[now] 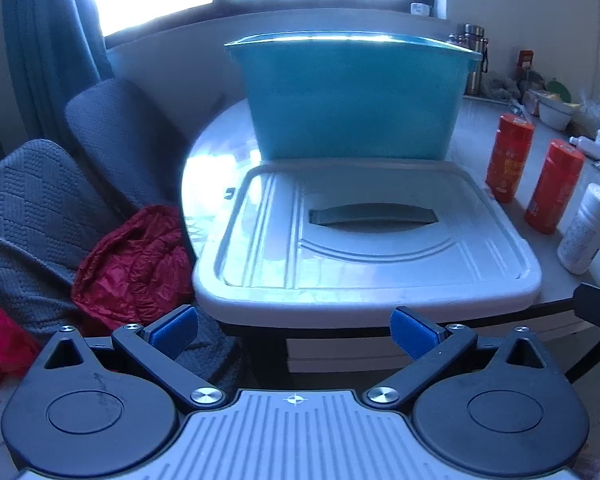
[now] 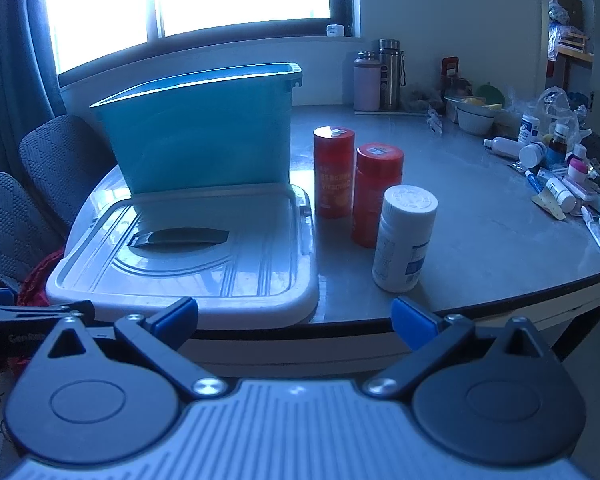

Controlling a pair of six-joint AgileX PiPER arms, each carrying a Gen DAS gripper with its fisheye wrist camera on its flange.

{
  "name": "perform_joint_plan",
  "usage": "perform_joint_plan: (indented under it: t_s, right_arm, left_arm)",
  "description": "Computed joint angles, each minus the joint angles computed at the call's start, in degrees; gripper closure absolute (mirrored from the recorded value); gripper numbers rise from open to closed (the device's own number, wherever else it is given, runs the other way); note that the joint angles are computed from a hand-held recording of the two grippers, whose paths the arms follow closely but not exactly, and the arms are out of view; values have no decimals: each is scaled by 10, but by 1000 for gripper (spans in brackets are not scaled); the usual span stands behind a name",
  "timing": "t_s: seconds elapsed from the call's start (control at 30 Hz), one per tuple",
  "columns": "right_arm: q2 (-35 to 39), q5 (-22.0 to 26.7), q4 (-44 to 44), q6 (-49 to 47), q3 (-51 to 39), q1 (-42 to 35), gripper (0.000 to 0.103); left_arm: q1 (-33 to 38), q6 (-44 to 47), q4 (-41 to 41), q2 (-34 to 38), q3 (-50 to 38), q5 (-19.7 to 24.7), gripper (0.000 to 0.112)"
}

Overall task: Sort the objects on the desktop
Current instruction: 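Move the right gripper toward the white pill bottle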

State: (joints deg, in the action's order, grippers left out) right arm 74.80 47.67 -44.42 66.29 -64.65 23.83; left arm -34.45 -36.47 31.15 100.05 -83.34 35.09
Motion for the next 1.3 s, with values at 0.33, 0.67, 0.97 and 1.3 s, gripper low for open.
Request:
perform_joint_plan:
  t_s: [0.33, 0.67, 0.97, 1.3]
  right_arm:
    - [-16, -42, -1, 9, 34, -55, 0]
    - [5, -77, -55, 22, 47, -115, 0]
    - [26, -184, -89, 61, 87, -172, 0]
    - [26, -247, -352, 342, 171, -182, 0]
  left_arm:
    - [-27, -14, 3, 29, -22, -15, 12]
    - [-29, 4, -27, 85, -97, 11, 12]
    - [-41, -17, 3, 118, -117, -7, 11]
    - [-56, -124, 106, 116, -84, -43, 11]
